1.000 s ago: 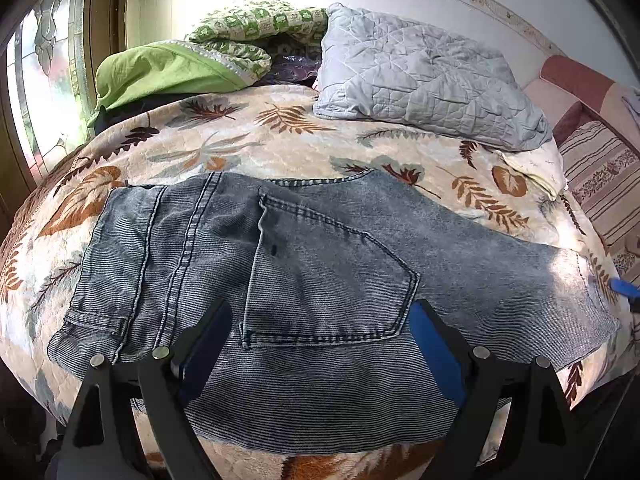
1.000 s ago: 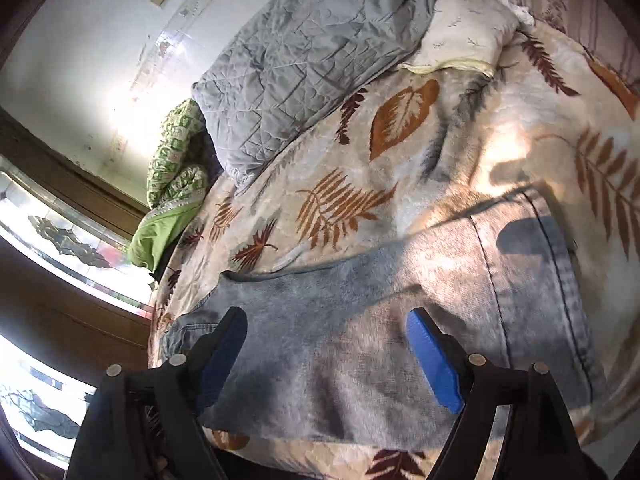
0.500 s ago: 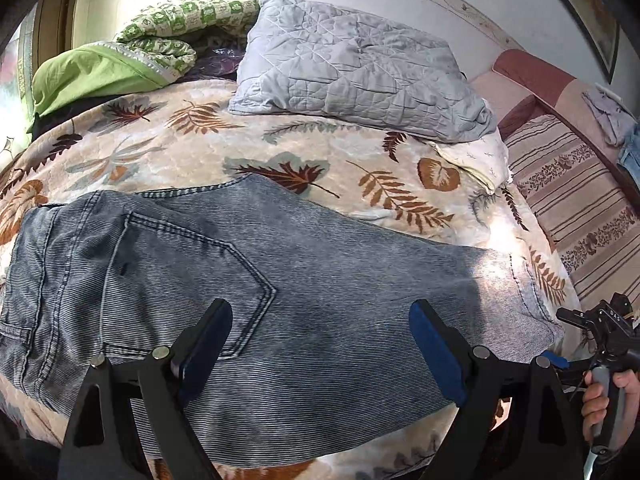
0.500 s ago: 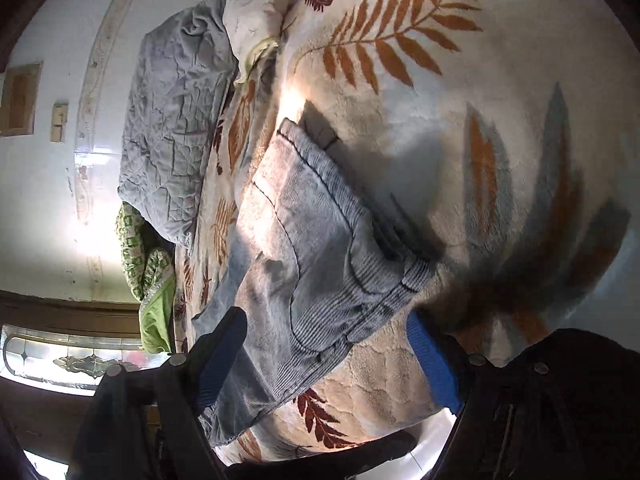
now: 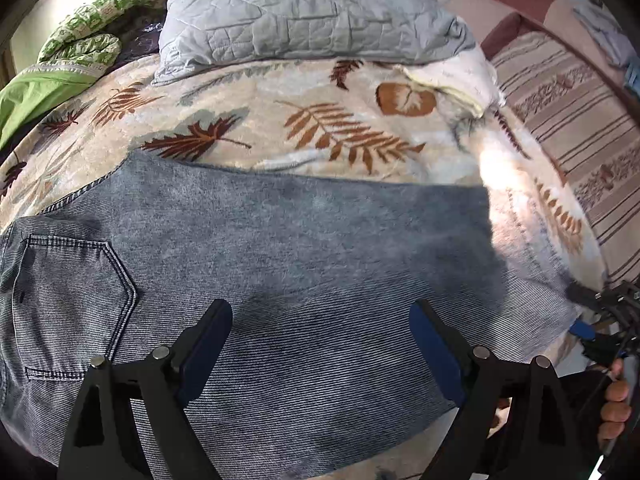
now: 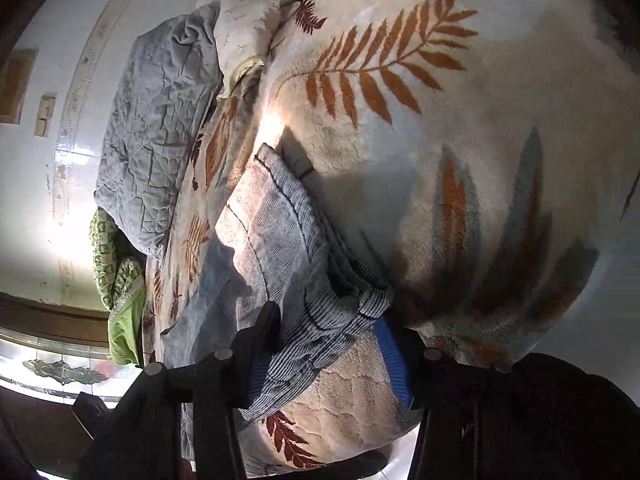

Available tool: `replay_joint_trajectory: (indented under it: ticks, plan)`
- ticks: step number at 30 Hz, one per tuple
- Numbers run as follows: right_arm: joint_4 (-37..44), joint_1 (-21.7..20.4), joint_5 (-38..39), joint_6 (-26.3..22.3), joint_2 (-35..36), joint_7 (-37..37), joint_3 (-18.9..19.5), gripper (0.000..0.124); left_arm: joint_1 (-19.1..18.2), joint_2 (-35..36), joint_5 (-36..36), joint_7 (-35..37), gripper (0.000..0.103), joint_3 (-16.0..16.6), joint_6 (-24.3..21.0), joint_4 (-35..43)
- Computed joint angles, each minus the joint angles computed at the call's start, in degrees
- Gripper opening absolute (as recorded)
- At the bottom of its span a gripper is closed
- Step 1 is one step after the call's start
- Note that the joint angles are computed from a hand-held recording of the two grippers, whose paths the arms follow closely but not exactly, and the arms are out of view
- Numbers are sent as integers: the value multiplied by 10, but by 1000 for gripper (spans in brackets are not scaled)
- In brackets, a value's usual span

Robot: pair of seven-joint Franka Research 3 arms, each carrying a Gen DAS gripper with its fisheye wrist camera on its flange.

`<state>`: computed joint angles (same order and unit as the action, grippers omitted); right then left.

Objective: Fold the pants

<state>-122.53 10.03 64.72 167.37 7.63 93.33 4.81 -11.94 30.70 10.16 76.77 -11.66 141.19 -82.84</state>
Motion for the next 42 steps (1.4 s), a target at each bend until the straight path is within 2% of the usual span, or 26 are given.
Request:
replay_joint_trajectory:
  ticks: [1,2,4,6,8,9,10,11,12,13,15,16,20,21,23,26,28,29,32,35,37,38,39,40,41,42]
  plan:
    - [-2,-1,6,0,-2,1,0,58,-12,16,22,2,90,9,-31,20]
    - [-4,-2,22,2,-3,-5,2,58,-10,16,46,-2,91,4,-32,20]
    - [-1,-1,31,4,1,0,1,59,4,0,45,-5,90,-12,-12,1]
    - [4,0,23,4,7,4,0,59,19,-22,10,4,90,-23,33,-29]
    - [10,-3,30,2,12,0,1,59,2,-28,21,-12,90,-2,54,-37]
    - [10,-2,19,3,12,9,-1,55,-9,-16,31,-15,90,8,29,-19]
    - [6,3,-22,3,11,43,-7,44,-32,9,23,2,90,30,-20,17]
    - [5,5,-56,1,11,67,-12,41,-38,29,45,6,97,32,-38,35]
    - [4,7,-82,-1,11,83,-15,36,-30,30,102,-18,100,16,-23,33]
    - [4,9,-117,-2,11,103,-19,32,-29,30,118,-26,100,14,-16,27]
    - [2,21,-214,-1,9,159,-33,28,-28,33,91,-20,100,15,-26,36]
    - [1,30,-272,-1,7,198,-43,26,-19,33,96,-18,100,4,-27,35]
    - [11,67,-520,-5,-8,360,-84,24,-15,24,95,-20,100,2,-9,16]
    - [18,72,-569,-12,-12,388,-89,24,-21,21,82,-16,100,11,-2,11]
    - [37,85,-688,-29,-19,453,-98,24,2,21,72,-9,99,-11,2,10]
    - [84,97,-827,-61,-21,507,-89,24,44,1,-1,20,95,-43,26,-15]
    - [123,106,-906,-78,-15,518,-74,24,69,-35,-40,18,95,-46,67,-60]
    - [145,110,-926,-84,-7,508,-64,24,73,-57,-61,17,95,-37,94,-86]
    - [196,131,-947,-80,23,461,-39,24,110,-115,-90,5,95,-35,150,-155]
    - [240,156,-921,-66,71,399,-25,24,134,-165,-117,-9,95,-21,176,-216]
    - [269,145,-842,-64,115,311,12,27,146,-185,-135,-17,95,-13,180,-244]
    - [296,135,-798,-86,144,259,37,31,155,-187,-154,-10,95,-15,176,-248]
    - [321,120,-750,-105,175,209,65,49,161,-191,-170,-4,95,-16,173,-255]
    - [326,99,-699,-102,197,164,95,69,165,-192,-187,7,95,-17,167,-261]
    - [325,85,-657,-104,210,138,115,70,163,-194,-206,20,95,-13,159,-266]
    - [313,74,-622,-96,211,126,128,70,174,-198,-226,36,95,-25,155,-273]
